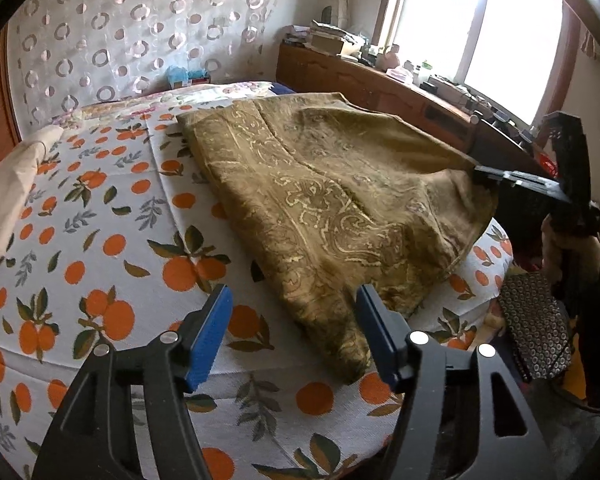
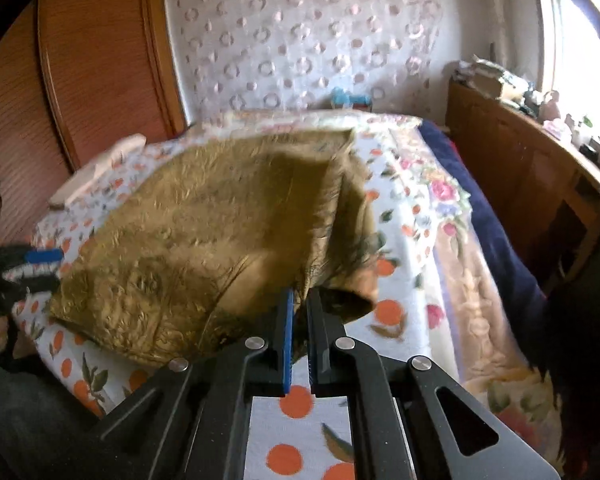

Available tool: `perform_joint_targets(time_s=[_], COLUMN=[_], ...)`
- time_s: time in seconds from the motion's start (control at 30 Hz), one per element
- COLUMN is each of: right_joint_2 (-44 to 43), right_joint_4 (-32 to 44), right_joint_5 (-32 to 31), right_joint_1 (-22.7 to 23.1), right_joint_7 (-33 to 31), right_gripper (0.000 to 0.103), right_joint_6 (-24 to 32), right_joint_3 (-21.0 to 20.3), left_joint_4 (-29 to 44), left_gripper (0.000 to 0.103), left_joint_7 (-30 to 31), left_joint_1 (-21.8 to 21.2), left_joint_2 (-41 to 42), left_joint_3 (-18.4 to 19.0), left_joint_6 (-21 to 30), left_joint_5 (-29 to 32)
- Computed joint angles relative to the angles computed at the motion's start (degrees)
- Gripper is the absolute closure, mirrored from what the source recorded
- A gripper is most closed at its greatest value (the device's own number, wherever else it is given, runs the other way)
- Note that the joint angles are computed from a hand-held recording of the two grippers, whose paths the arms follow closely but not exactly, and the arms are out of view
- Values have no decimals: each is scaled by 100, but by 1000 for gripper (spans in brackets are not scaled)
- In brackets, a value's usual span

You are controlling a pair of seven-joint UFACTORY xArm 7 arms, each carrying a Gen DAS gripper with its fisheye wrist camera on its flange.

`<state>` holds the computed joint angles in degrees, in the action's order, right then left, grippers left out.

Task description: Fold small clothes

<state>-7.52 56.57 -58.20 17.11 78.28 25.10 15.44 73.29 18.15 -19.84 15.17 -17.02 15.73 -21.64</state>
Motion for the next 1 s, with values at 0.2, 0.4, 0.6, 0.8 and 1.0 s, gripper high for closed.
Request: perform_joint_targets(time_s=[0.2, 0.4, 0.6, 0.8, 1.0], right_joint_2=[-274, -87, -58, 11, 413], right_joint_4=[-231, -49, 80, 166, 341], right_joint_5=[-111, 13, -150, -557, -377], right_joint_1=[-101, -40, 58, 186, 401], right_joint_7=[339, 223, 107, 417, -16], right_gripper=[98, 97, 78, 51, 44], right_joint_6=[279, 375, 585, 542, 134], right_joint_3=[96, 101, 130, 161, 31], left_joint_4=[20, 20, 46, 39, 97], left_gripper=[38, 38, 38, 38, 58], left_joint_7=[-69, -109, -182, 5, 807], left_joint_1=[-13, -41, -68, 47, 283], left_joint_2=[43, 60, 98, 119, 130], left_joint_3=[21, 41, 49, -89, -386], left_joint_6=[115, 137, 150, 172, 435], left_joint_5=[23, 101, 166, -35, -859])
